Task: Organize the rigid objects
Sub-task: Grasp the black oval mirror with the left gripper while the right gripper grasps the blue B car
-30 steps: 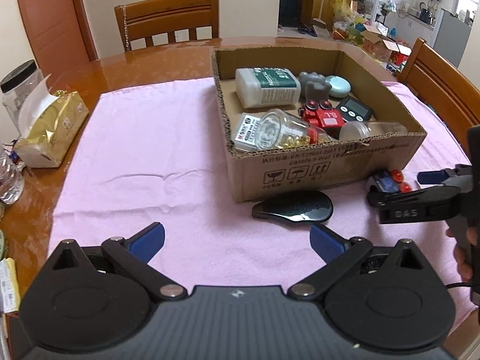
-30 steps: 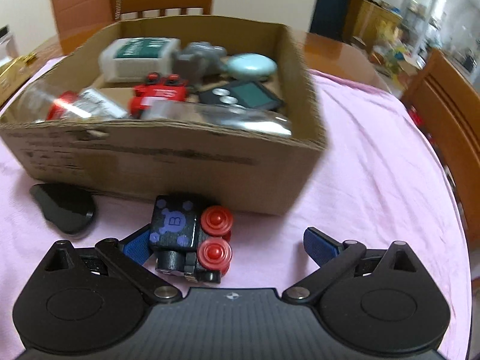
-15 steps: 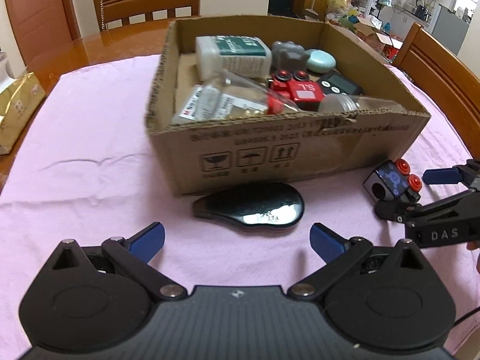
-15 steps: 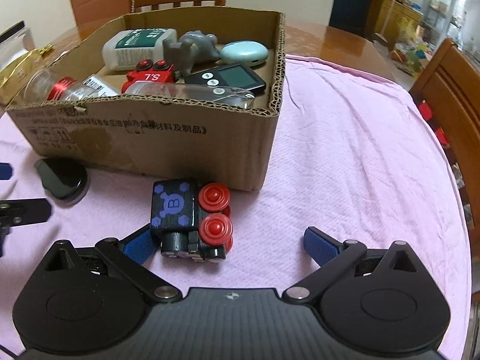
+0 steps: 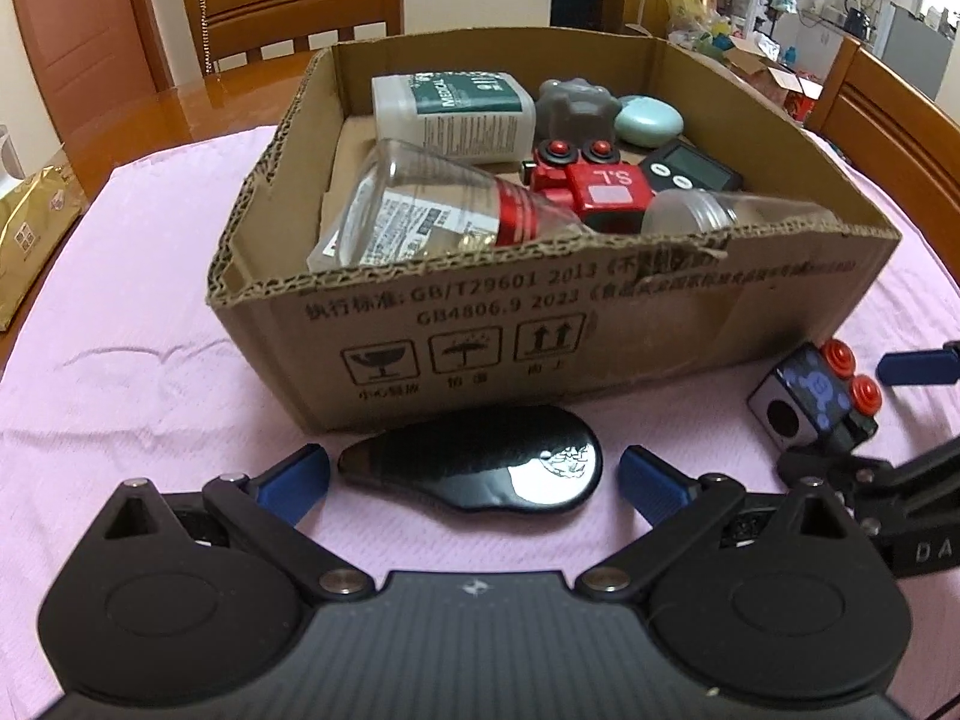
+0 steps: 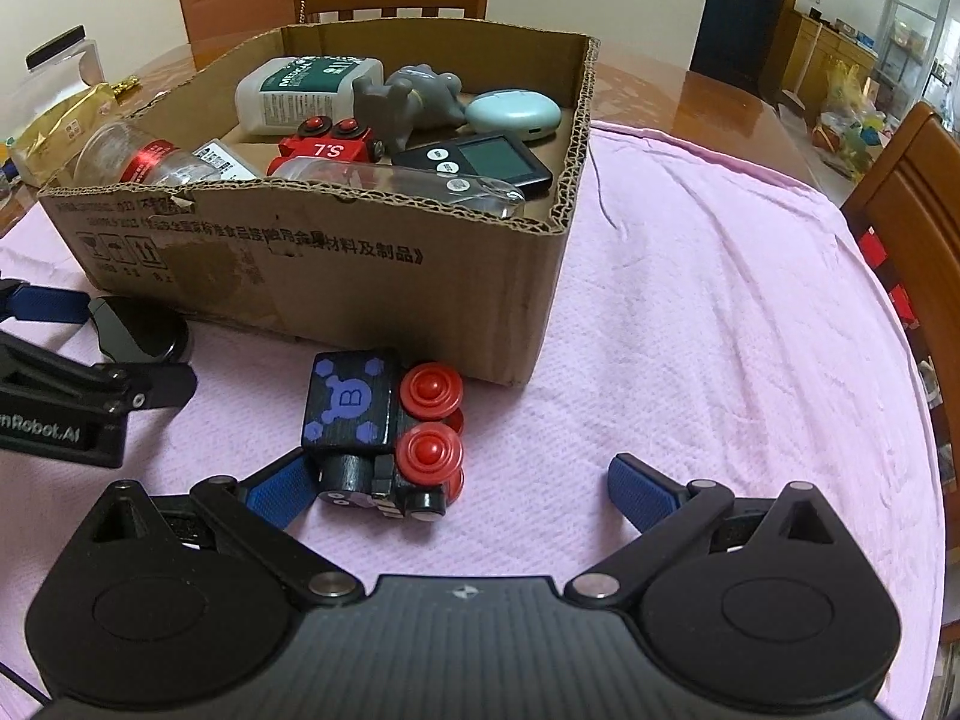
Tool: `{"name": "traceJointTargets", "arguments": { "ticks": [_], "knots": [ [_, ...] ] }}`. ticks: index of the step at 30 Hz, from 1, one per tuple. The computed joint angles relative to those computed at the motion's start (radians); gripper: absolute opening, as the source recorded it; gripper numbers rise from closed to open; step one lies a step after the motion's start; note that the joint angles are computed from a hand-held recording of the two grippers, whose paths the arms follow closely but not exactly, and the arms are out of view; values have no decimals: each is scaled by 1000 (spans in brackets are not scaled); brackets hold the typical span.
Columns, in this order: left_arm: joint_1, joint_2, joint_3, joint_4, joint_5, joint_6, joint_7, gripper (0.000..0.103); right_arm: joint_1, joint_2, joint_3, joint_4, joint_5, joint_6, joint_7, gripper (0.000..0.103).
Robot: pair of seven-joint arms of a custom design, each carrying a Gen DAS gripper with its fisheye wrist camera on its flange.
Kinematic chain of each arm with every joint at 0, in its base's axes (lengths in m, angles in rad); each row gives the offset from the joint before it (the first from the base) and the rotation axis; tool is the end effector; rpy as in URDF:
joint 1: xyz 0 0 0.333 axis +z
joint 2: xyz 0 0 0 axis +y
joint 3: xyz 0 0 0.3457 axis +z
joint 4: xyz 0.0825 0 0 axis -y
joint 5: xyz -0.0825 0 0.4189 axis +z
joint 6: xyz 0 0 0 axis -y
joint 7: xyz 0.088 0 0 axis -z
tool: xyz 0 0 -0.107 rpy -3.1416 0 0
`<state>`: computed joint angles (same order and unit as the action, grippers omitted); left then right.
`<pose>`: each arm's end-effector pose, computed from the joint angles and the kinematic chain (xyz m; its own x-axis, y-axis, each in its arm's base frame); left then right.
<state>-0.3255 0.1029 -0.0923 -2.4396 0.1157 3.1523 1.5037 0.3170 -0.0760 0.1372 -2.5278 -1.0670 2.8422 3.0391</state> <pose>0.5031 -0.2343 0.3317 -0.4420 -0.8969 -0.0174 -0.7308 0.3712 -0.5728 0.4179 0.2550 0.3298 -0.0372 -0.9993 0.0008 -0.8248 0.0303 -0.5647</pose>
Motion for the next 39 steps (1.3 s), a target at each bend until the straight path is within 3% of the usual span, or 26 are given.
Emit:
{"name": "traceJointTargets", "arguments": {
  "ticks": [4,7,14,19,24,32,39],
  "knots": [
    [-71,5,83,19,114,-22,-140,99,-2,-1,1,-1,-22,3,18,103],
    [-67,3,85,22,168,-23,-195,90,-1,0,1,1,-30,1,29,103],
    [22,-2,-12,14,85,-26,-96,89,7,5,-4,7,48,-3,-49,103],
    [76,-19,-74,-8,-34,-27,37,90,15,24,-4,25,105,20,-144,103],
    [118,-37,-120,-26,-179,-32,189,90,30,50,-2,51,85,42,-158,102],
    [132,-44,-144,-32,-343,-31,355,90,44,48,-5,68,54,30,-127,76],
    [106,-43,-111,-34,-314,-24,326,91,46,38,-2,71,47,-15,-72,55]
  ]
}}
